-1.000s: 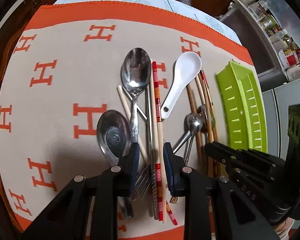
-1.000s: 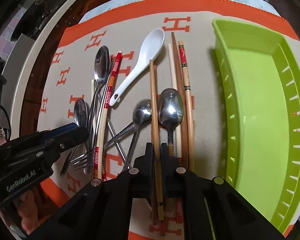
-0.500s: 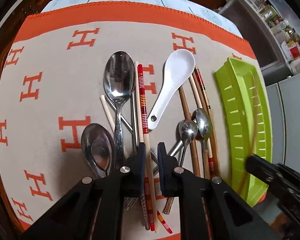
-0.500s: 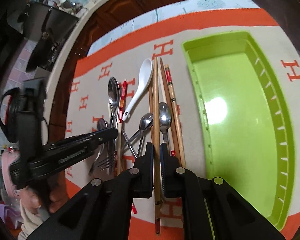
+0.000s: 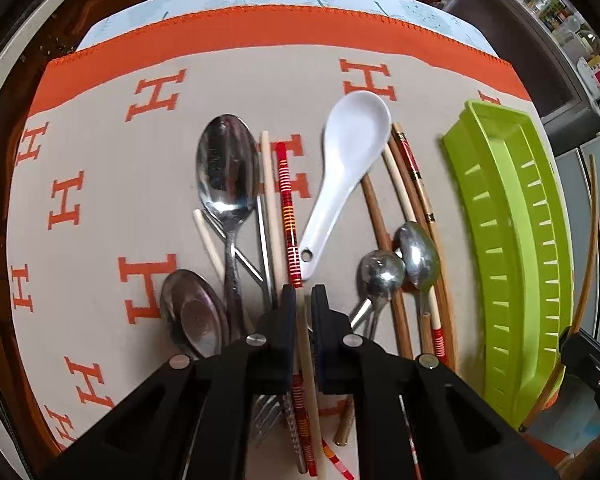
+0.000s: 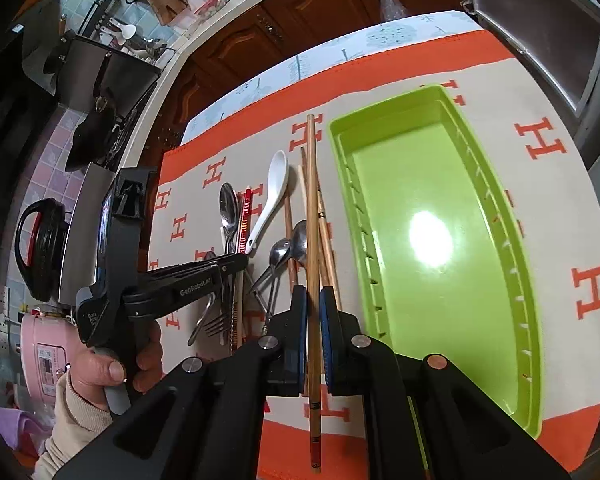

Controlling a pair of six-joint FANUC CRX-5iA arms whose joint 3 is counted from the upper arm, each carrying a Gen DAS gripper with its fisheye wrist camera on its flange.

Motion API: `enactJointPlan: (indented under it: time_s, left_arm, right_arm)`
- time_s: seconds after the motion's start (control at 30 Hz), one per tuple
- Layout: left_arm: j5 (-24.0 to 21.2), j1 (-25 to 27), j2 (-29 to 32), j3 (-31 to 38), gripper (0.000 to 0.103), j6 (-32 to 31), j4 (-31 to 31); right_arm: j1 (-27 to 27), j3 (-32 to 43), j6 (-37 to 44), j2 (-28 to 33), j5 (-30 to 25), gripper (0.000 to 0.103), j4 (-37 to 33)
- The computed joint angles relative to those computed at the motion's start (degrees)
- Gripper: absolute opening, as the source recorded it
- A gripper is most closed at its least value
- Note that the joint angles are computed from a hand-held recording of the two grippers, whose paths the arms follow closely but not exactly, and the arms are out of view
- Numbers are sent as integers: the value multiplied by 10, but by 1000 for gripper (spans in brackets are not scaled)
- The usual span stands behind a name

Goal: Organize utensils
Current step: 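Lift the wooden chopstick with the right tool and drop it into the green tray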

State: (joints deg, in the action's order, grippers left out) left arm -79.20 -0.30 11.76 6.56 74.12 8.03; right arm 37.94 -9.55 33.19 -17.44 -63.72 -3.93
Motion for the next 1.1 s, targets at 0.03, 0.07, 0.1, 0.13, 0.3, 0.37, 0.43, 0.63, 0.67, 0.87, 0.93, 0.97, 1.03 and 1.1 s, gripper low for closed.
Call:
enactJointPlan:
  time_s: [0.03, 0.07, 0.1, 0.13, 0.3, 0.37, 0.43, 0.63, 0.67, 0.87, 0.93, 0.97, 1.03, 1.1]
  left_arm:
    - [-4, -1, 3, 3, 6, 0, 1]
    - [-6, -2, 6, 5, 6, 1, 0]
    - [-6, -9, 12, 10, 6, 9, 0]
    - [-9, -7, 11, 7, 6, 9, 0]
    - [-1, -16, 14, 4, 5, 16, -3]
    - [0, -19, 16, 3, 4, 19, -3]
    - [1, -18, 21, 2, 4, 22, 3]
    - [18, 4, -12, -34, 3, 6, 47]
    - [20, 8, -17, -37, 3, 3, 56]
    - [16, 31, -48, -64, 3, -16, 128]
    - [11, 29, -56, -65, 3, -22, 151]
    - [11, 27, -59, -67, 3, -24, 160]
    - [12, 22, -64, -68, 3, -26, 181]
    - [15, 13, -68, -69, 3, -24, 201]
  right_arm:
    - [0, -2, -1, -3, 0, 6, -1]
    - [0, -5, -2, -5, 0, 6, -1]
    - [2, -8, -6, -2, 5, 6, 1]
    - [1, -10, -7, -3, 6, 6, 0]
    - [-2, -15, -12, -4, 5, 6, 2]
    - [-4, -17, -15, -5, 5, 6, 3]
    - [-7, -18, -18, -6, 5, 6, 3]
    - [-1, -15, -30, -12, -12, 6, 40]
    - [-1, -15, -31, -13, -15, 6, 45]
    - [2, -20, -51, -15, -43, 6, 89]
    - [6, -20, -57, -11, -61, 6, 111]
    - [9, -18, -55, -6, -73, 6, 124]
    - [7, -16, -39, 2, -87, 6, 135]
    - [2, -9, -11, 15, -102, 6, 143]
